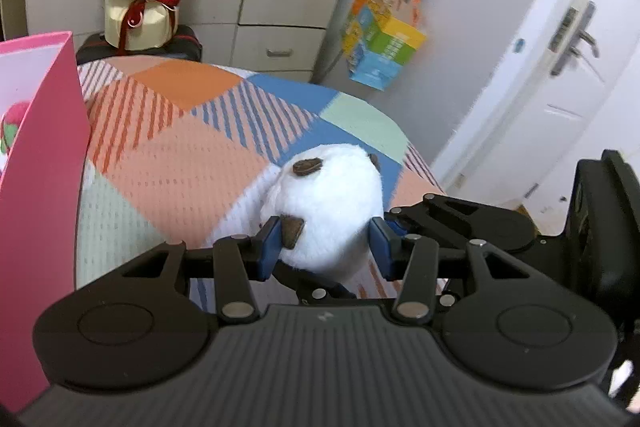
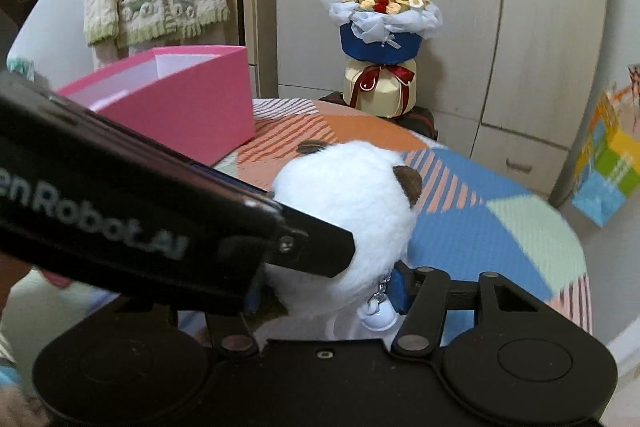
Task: Organize soft objects
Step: 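Lift the white-brown plush and carry it into the pink box with the left gripper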
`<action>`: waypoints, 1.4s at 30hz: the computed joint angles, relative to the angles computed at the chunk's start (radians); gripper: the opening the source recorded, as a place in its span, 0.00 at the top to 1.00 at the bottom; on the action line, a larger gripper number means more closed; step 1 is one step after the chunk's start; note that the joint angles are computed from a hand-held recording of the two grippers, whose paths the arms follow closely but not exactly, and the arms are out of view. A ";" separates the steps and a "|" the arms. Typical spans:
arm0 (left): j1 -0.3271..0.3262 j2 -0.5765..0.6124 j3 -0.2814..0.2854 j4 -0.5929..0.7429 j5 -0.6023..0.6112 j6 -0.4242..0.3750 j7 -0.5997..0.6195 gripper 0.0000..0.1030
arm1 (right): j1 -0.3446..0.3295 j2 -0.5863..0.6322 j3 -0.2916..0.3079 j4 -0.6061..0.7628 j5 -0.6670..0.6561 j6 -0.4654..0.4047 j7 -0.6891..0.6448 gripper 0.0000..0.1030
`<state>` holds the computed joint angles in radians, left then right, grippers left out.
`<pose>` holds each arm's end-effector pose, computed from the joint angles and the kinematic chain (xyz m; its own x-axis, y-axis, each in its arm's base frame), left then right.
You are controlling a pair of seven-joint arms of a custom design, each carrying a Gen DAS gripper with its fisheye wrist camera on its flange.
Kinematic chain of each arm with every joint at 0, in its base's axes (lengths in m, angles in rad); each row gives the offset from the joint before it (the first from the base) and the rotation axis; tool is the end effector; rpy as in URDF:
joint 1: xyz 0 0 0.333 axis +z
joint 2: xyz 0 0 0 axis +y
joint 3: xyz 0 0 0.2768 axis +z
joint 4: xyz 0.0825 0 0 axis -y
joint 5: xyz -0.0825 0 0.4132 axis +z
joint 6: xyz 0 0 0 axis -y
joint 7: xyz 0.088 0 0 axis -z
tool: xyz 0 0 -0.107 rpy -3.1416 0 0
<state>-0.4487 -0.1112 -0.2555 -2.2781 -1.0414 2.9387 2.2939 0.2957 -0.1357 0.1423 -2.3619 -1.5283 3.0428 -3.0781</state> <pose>0.4616 -0.3207 0.4113 -0.5584 -0.7683 0.3128 -0.6819 0.2104 -0.7005 0.4343 0.2883 0.3622 0.2896 -0.9571 -0.0045 -0.5839 -0.1729 -0.7932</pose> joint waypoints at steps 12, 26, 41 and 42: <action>-0.084 -0.311 0.087 -0.260 -0.116 -0.133 0.176 0.56 | 0.019 -0.227 0.143 -0.200 0.192 -0.061 0.165 0.39; -0.084 -0.767 0.133 -0.592 0.140 -0.193 -0.069 0.59 | 0.102 -0.316 0.262 -0.235 0.475 -0.101 0.033 0.39; -0.024 -1.072 0.296 -0.723 0.340 -0.207 -0.125 0.59 | 0.148 -0.168 0.286 0.009 0.521 -0.153 -0.220 0.39; -0.021 -1.064 0.313 -0.714 0.343 -0.202 -0.112 0.59 | 0.149 -0.148 0.285 0.035 0.510 -0.158 -0.221 0.39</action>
<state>-0.4701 -1.1751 0.0579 -2.9919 -0.6988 2.7370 2.1815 0.4446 -0.2834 0.4276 -2.3271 -1.0180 2.8853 -3.2988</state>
